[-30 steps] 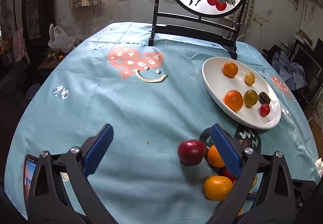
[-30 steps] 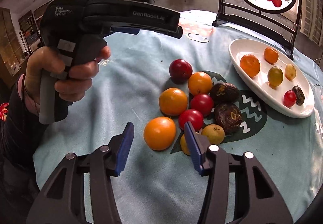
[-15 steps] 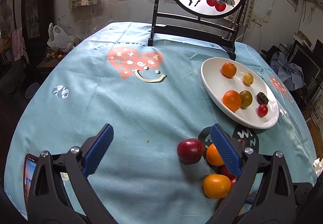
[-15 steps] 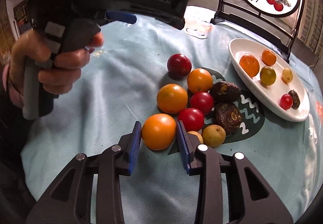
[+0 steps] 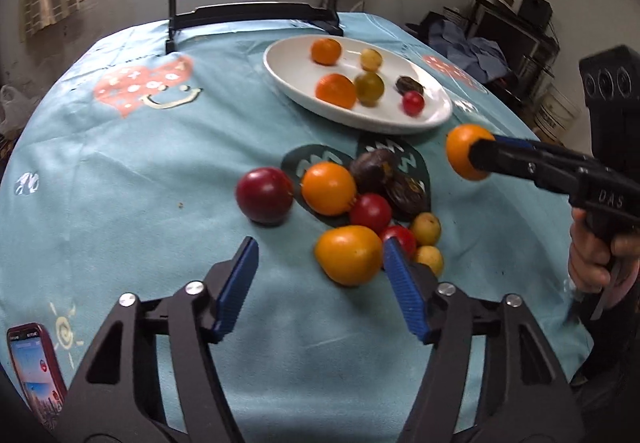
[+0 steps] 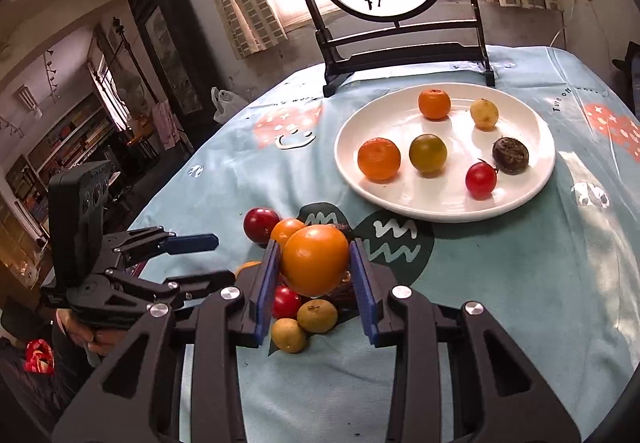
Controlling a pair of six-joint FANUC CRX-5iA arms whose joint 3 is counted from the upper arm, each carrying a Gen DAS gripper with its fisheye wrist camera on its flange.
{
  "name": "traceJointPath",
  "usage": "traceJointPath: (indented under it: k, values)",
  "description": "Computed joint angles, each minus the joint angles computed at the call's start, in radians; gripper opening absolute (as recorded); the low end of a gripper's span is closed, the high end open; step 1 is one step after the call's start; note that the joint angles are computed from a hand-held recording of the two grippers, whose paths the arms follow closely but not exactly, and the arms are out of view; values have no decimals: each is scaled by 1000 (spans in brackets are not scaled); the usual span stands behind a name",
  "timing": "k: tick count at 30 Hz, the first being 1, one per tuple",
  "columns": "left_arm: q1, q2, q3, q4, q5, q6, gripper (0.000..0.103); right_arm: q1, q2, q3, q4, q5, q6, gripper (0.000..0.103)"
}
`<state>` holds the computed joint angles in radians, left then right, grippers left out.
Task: Organize fruits
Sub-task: 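Grasp orange tomato with right tool onto plate while left tool places orange fruit there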
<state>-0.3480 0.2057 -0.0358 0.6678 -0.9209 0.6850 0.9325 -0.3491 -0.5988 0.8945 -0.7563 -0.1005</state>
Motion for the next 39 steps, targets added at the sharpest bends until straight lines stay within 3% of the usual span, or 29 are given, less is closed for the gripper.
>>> traceJointPath:
  k: [8, 13, 24, 30, 34, 39]
  values:
    - [-19, 31, 34, -50, -47, 7, 52, -1, 1, 3, -7, 5, 12, 36]
    - [-20, 57, 59, -53, -75, 24, 42, 1, -1, 0, 1, 12, 10, 36]
    - [-18, 59, 53, -26, -70, 20, 41, 0, -6, -8, 26, 1, -16, 36]
    - [-4, 49, 33, 83, -67, -7, 41, -29, -30, -54, 144, -11, -141, 36]
    - [-29, 92, 131, 89, -65, 57, 41, -83, -16, -65, 213, -65, -208, 36]
    - [-93, 225, 388, -11, -58, 211, 41, -177, 8, -61, 214, -105, -216, 36]
